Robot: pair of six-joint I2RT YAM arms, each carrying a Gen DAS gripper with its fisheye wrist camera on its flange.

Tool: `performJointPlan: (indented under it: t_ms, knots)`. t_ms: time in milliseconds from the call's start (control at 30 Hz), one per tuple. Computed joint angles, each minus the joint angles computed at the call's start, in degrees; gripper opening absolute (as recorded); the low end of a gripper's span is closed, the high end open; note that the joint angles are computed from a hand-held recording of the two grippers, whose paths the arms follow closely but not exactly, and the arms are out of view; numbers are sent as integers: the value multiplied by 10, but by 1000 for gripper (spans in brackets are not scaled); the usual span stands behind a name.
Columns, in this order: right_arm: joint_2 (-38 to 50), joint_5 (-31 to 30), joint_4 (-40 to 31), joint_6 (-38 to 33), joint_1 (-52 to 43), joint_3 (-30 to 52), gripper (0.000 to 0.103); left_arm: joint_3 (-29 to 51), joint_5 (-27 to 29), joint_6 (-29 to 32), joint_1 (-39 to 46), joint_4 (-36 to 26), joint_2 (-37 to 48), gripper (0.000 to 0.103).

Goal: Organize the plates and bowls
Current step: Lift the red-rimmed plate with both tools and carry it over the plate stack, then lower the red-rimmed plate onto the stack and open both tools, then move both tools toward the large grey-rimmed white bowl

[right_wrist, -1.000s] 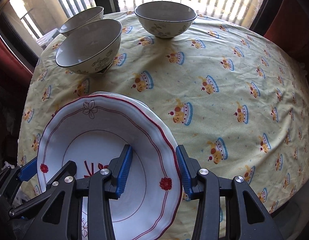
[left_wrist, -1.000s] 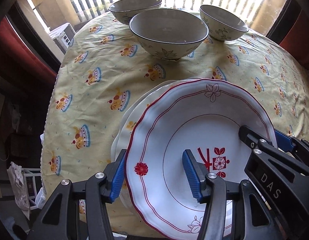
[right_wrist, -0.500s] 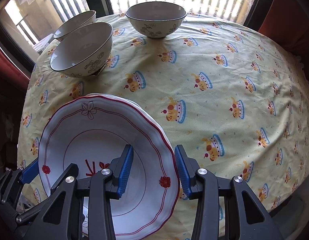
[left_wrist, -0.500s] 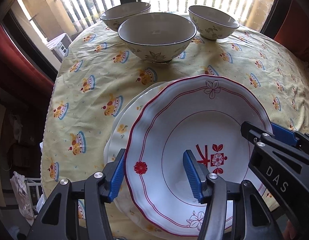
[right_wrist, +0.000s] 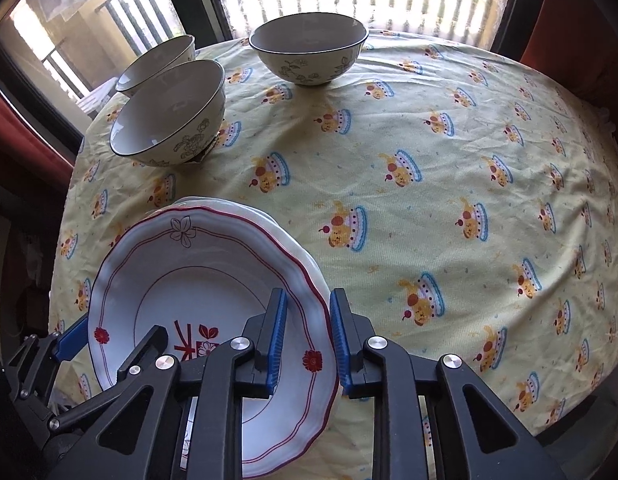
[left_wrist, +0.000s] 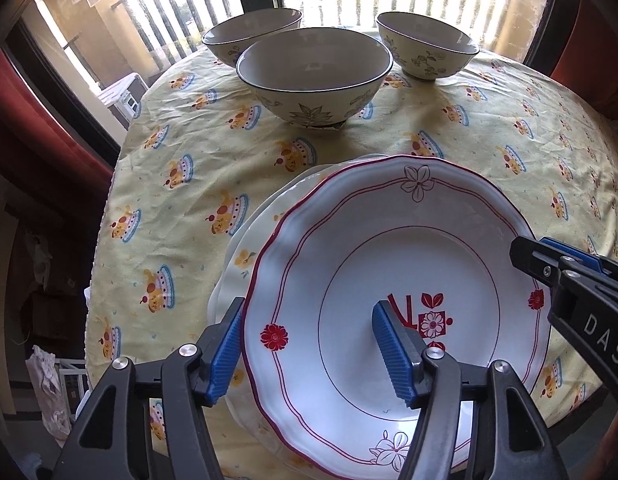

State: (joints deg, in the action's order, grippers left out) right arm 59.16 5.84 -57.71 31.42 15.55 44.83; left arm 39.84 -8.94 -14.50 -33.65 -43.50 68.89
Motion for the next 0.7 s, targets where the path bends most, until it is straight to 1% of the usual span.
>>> performJointPlan:
  t_ms: [67, 133, 267, 367, 400, 533, 567, 633, 700]
  knots:
    - [3, 5, 0, 5, 10, 0, 25, -1, 7, 4, 9, 1, -1, 67]
    - [7, 2, 1, 14, 17, -2, 25, 0, 16, 10, 21, 0, 0, 74]
    - [14, 9, 2, 30, 46, -1, 24, -2, 28, 24, 41, 2, -1, 80]
    - [23, 23, 1, 45, 65, 5, 24, 0, 50, 40, 55, 5, 2, 85]
    - [27, 23, -1, 49, 66, 8, 24, 2, 59, 45, 61, 5, 5, 88]
    - [27, 12, -9, 50, 56, 18, 25, 14, 79, 59, 91, -4, 10, 88]
    - [24, 7, -10, 47, 54, 21, 27, 18, 84, 62, 98, -7, 9, 88]
    - [27, 13, -18, 51, 61, 35, 44, 31, 91, 71, 110, -15, 8, 88]
    - [27, 21, -25, 59, 70, 49, 51, 47, 89, 77, 114, -23, 3, 88]
